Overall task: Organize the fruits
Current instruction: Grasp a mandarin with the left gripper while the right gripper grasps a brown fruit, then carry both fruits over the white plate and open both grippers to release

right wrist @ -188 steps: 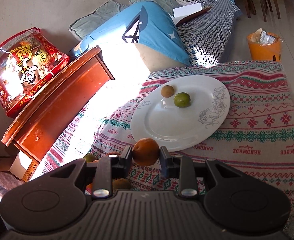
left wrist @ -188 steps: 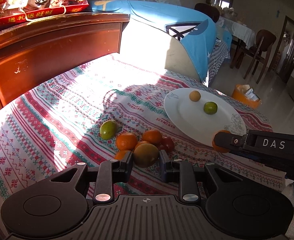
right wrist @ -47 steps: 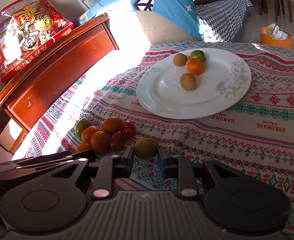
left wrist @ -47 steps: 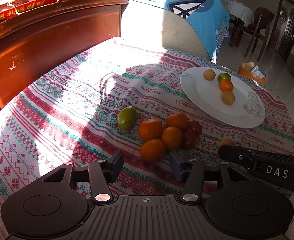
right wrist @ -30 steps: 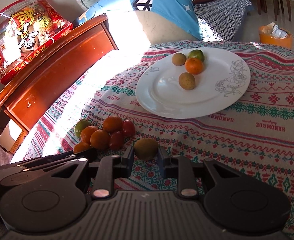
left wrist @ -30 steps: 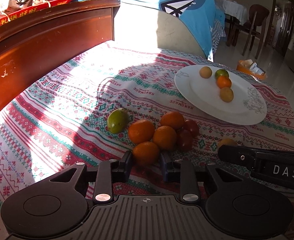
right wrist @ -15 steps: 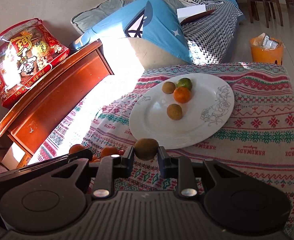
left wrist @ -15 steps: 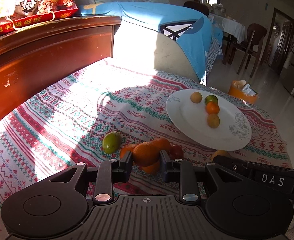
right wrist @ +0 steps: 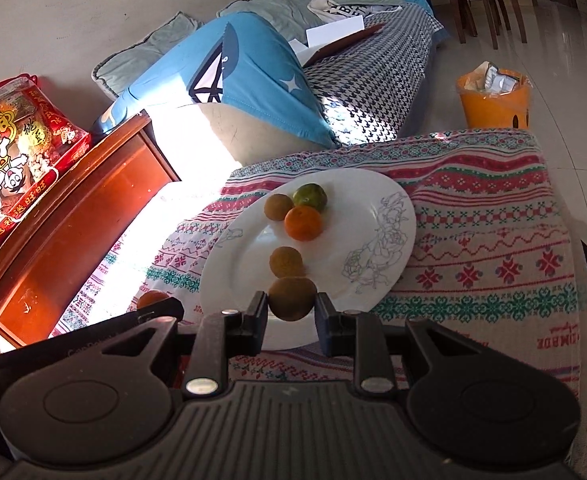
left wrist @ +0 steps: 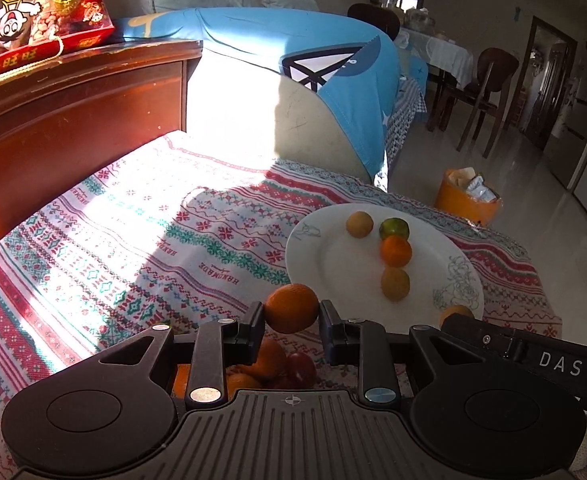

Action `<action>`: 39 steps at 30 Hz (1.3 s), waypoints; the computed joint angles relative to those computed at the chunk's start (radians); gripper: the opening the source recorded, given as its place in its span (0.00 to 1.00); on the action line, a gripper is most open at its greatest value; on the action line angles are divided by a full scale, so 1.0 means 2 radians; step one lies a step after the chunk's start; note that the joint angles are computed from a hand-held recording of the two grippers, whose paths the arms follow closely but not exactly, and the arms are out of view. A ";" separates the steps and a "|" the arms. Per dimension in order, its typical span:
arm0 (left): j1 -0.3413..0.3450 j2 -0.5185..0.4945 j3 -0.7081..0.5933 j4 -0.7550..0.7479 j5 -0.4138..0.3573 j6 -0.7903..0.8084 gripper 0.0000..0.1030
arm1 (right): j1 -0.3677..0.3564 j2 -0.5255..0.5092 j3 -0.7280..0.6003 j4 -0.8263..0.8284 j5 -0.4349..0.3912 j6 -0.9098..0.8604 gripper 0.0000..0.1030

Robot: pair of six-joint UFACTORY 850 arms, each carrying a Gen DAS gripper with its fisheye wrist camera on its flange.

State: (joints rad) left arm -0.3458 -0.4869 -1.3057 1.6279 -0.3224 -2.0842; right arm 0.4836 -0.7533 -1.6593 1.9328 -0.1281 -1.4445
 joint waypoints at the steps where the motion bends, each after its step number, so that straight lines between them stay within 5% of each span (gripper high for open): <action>1: 0.001 -0.006 -0.007 -0.007 0.003 0.008 0.26 | 0.000 -0.003 -0.004 -0.007 0.002 0.010 0.25; 16: 0.008 -0.065 -0.081 -0.104 0.024 0.113 0.26 | -0.001 -0.033 -0.040 -0.125 0.025 0.146 0.25; 22: 0.010 -0.077 -0.097 -0.140 0.027 0.151 0.26 | -0.001 -0.030 -0.036 0.021 0.033 0.007 0.29; 27: 0.010 -0.075 -0.102 -0.170 0.023 0.181 0.39 | -0.001 -0.021 -0.027 0.125 0.029 -0.097 0.34; 34: 0.005 -0.056 -0.090 -0.172 0.000 0.191 0.48 | 0.002 -0.007 -0.009 0.126 0.025 -0.110 0.41; 39: 0.006 -0.042 -0.080 -0.202 -0.012 0.216 0.48 | 0.005 0.003 0.004 0.054 0.023 -0.053 0.42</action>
